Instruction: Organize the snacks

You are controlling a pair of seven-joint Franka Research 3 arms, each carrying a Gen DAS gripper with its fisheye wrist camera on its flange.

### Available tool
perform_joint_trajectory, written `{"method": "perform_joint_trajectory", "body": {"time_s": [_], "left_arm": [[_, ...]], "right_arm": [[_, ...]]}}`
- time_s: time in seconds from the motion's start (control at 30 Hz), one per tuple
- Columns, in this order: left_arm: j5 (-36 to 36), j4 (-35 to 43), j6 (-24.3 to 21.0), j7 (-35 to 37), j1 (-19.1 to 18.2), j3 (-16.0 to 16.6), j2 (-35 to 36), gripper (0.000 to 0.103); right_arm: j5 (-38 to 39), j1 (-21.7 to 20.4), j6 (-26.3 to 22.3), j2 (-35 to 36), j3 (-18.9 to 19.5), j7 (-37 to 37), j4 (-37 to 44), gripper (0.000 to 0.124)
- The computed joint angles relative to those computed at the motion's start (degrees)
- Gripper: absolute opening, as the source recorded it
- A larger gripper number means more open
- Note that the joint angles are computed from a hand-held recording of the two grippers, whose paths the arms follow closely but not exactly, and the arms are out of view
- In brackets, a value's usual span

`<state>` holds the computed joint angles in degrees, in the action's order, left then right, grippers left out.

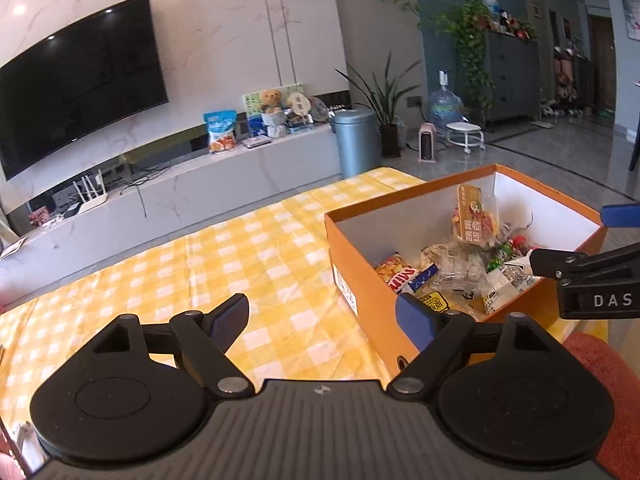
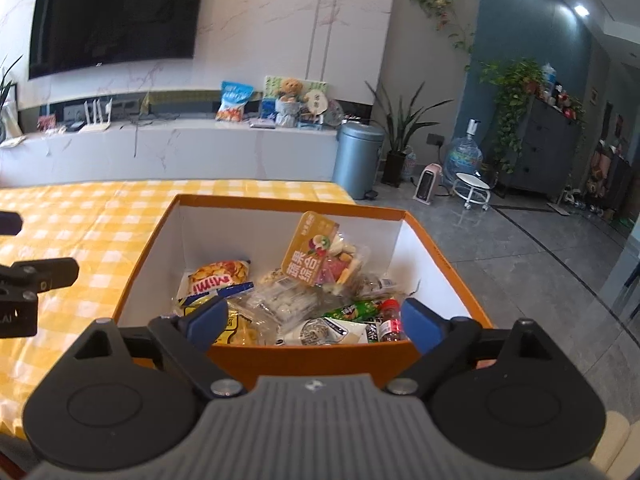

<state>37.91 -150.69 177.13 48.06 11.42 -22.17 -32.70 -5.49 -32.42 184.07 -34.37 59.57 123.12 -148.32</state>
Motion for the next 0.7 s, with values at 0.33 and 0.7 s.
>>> {"method": "perform_joint_trajectory", "body": {"time_s": [0.33, 0.7], "left_arm": [[-2.1, 1.2, -4.9, -1.0, -4.2, 2.2, 2.1, 0.102], [-2.6, 1.8, -7.5, -2.3, -7.3, 5.0, 2.4, 0.102]], "right_arm": [[0.2, 2.3, -0.6, 3.1, -2.0, -0.1, 0.1, 0.096], [-3.2, 4.4, -4.4, 4.7, -4.3, 3.8, 0.8, 0.096]]}}
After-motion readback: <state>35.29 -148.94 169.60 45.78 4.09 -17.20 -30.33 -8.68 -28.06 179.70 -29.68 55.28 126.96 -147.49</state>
